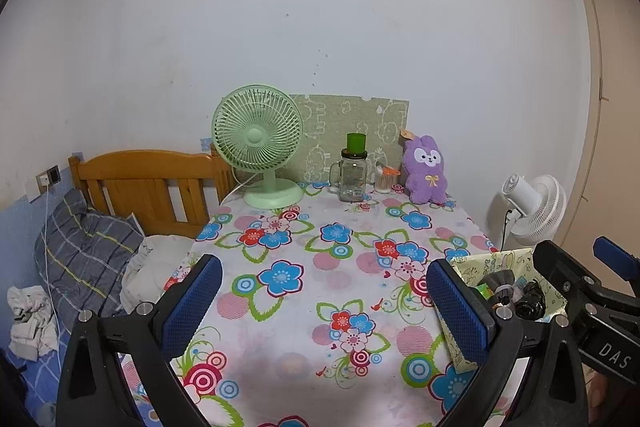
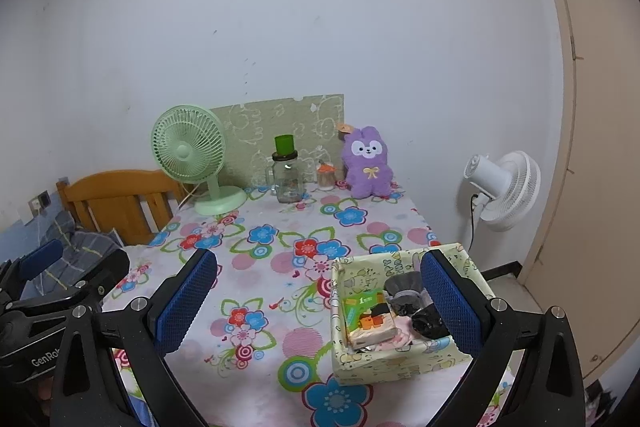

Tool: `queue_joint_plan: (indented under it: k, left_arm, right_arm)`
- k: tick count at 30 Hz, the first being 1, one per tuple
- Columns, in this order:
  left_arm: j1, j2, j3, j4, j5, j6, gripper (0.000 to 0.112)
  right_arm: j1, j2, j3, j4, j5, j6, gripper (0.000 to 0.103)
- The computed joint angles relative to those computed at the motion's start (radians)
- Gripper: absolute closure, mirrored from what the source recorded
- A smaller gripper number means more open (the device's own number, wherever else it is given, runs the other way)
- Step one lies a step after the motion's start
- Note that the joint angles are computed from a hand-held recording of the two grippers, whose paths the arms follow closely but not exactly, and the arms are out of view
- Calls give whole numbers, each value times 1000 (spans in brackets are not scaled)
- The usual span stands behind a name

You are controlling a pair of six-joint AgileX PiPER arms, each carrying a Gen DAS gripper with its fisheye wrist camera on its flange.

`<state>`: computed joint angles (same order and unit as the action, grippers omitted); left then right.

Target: Organize soft objects

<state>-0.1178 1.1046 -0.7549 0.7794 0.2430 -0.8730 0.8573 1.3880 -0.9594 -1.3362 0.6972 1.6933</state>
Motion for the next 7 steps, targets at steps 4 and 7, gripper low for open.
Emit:
queue_joint_plan:
  k: [4, 7]
  left_arm:
    - [4, 14, -3, -5, -6, 7, 10]
    - [8, 29, -12, -17, -9, 22, 10]
  right_arm:
    - [-2, 5, -1, 2, -4, 1, 0]
    - [-10, 16, -5, 9, -14, -2, 0]
